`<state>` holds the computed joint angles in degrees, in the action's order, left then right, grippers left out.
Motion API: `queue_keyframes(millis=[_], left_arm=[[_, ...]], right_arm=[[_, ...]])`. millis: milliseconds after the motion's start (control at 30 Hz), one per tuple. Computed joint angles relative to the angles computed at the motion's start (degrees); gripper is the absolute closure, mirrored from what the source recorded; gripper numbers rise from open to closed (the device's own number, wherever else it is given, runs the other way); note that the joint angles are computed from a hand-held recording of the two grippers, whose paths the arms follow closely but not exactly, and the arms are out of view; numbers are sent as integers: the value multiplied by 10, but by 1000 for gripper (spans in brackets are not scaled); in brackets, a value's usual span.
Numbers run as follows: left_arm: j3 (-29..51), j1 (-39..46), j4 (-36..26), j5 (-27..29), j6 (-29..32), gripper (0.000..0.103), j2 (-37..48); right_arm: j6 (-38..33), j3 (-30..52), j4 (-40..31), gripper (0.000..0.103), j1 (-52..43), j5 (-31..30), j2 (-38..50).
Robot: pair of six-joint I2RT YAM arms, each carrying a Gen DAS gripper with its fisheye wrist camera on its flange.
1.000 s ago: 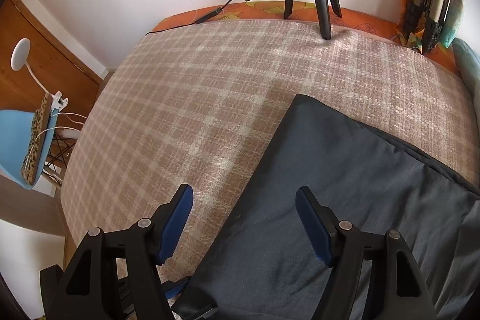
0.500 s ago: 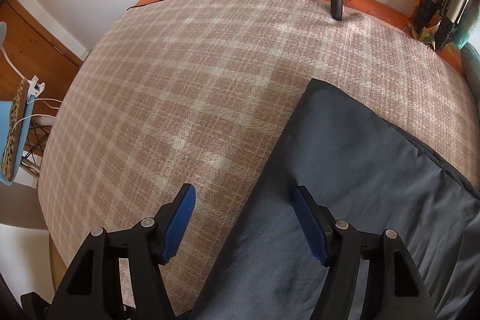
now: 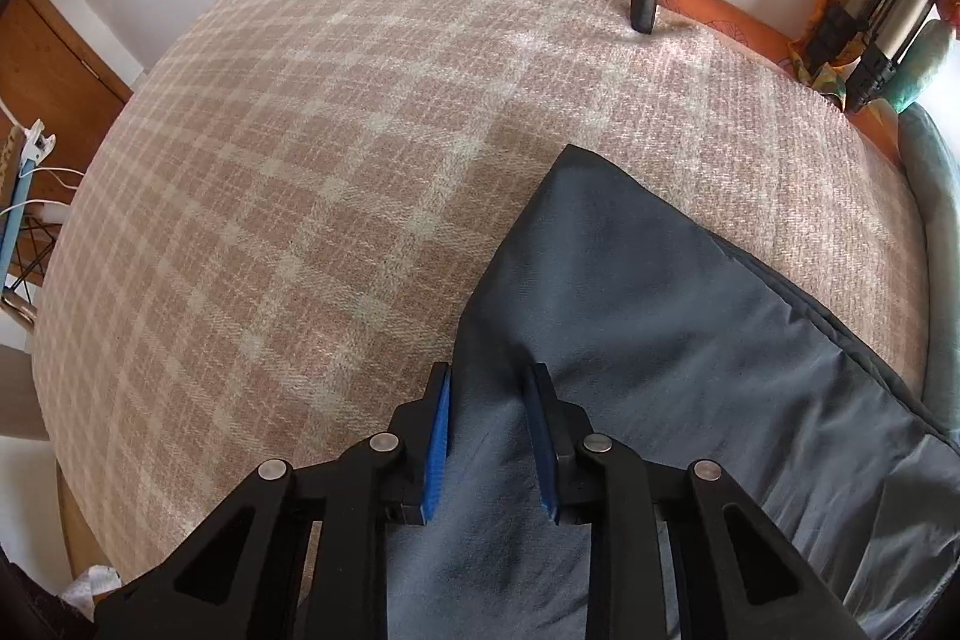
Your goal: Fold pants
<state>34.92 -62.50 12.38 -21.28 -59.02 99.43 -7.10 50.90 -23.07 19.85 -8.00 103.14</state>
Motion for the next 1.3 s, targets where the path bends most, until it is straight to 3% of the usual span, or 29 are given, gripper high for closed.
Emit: queue_keyframes(millis=[133,167,233,267,467,667,900,1033,1100,1167,1233,1267,1300], left_arm=[[-5,16,36,28,10,51,7],[-4,24,49,41,16,70,13],[4,37,60,75,22,94,29],[0,35,72,73,20,97,30],[-53,16,105,23,11,99,-49],[-106,-8,76,-20,5,99,-144],[-187,-44,-44,-87,-39,99,-326],[-213,-91,-203,-146,-96,99,-469],[-208,-127,-288,-181,-137,99,-509],[-206,-160,-349,-206,-181,99,-529],[-213,-173,-368,-211,-206,100,-532],[-223,-158,-349,-203,-196,102,-530],[-230,-169,-354,-212,-216,102,-534]], right_arm=[[1,-12,4,95,-21,-31,-14],[0,-18,4,97,-29,-39,-20],[-6,-29,4,99,-45,-53,-35],[-5,-32,5,101,-50,-61,-41],[18,-54,2,102,-75,-122,-93],[57,-53,-8,102,-33,-134,-141],[160,-40,37,103,86,-125,-146],[215,-14,64,103,173,-122,-131],[231,13,61,103,219,-104,-111],[216,43,41,103,243,-127,-89],[216,58,18,84,262,-100,-82],[213,65,1,64,267,-89,-78],[211,63,-10,60,267,-82,-81]])
